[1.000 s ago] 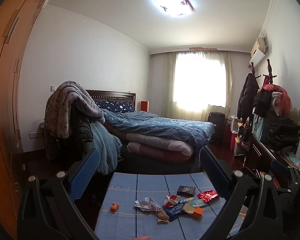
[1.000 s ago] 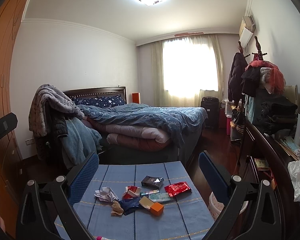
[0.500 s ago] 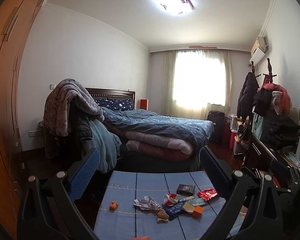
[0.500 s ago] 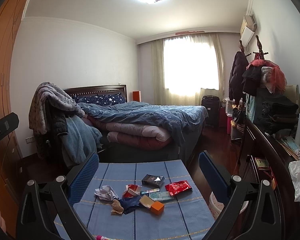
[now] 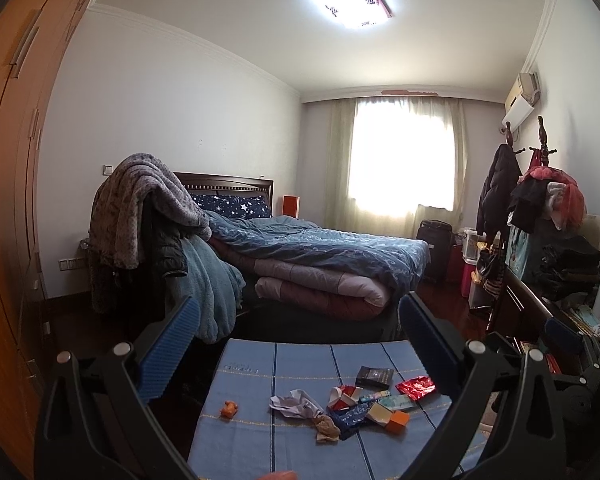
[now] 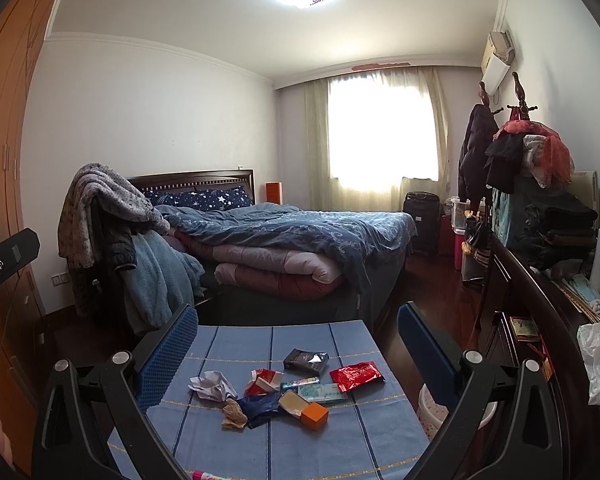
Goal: Collect trash
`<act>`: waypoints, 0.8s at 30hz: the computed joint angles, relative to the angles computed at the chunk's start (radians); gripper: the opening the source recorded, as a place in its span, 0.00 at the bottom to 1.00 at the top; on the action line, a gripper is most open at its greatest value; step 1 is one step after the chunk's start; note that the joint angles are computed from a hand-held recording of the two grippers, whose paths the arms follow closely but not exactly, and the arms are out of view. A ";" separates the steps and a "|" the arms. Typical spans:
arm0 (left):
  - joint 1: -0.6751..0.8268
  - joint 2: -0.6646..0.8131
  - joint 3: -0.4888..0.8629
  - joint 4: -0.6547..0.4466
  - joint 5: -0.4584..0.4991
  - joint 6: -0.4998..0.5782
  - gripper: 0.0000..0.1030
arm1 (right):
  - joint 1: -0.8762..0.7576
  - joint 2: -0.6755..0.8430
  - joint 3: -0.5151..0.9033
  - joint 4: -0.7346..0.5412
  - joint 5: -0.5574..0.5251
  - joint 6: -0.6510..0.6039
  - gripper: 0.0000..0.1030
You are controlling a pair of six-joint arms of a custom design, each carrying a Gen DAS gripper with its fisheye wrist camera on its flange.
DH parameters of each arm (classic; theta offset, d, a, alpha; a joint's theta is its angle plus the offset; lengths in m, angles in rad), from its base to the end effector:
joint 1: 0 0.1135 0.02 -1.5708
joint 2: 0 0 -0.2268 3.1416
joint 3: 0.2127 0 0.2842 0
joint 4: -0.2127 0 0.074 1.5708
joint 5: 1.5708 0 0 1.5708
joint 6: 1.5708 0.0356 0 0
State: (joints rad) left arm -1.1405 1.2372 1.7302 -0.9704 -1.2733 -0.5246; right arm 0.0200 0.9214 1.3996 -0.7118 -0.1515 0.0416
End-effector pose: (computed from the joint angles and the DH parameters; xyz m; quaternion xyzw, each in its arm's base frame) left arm 0.1298 -0.2012 0.4733 -0.0863 0.7483 0.0326 0.6570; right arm 0.2080 0.0095 0.4500 -0.0385 0.7829 0.0784 0.6160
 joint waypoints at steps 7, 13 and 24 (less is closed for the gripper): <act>0.087 -0.035 -0.048 -0.029 0.085 -0.039 0.97 | 0.028 0.001 -0.063 0.020 0.019 -0.026 0.97; 0.264 -0.086 -0.155 -0.009 0.256 -0.050 0.97 | 0.107 0.072 -0.059 0.025 0.087 -0.045 0.97; 0.725 0.060 -0.373 0.124 0.708 0.024 0.97 | 0.179 0.342 -0.002 0.024 0.132 -0.065 0.97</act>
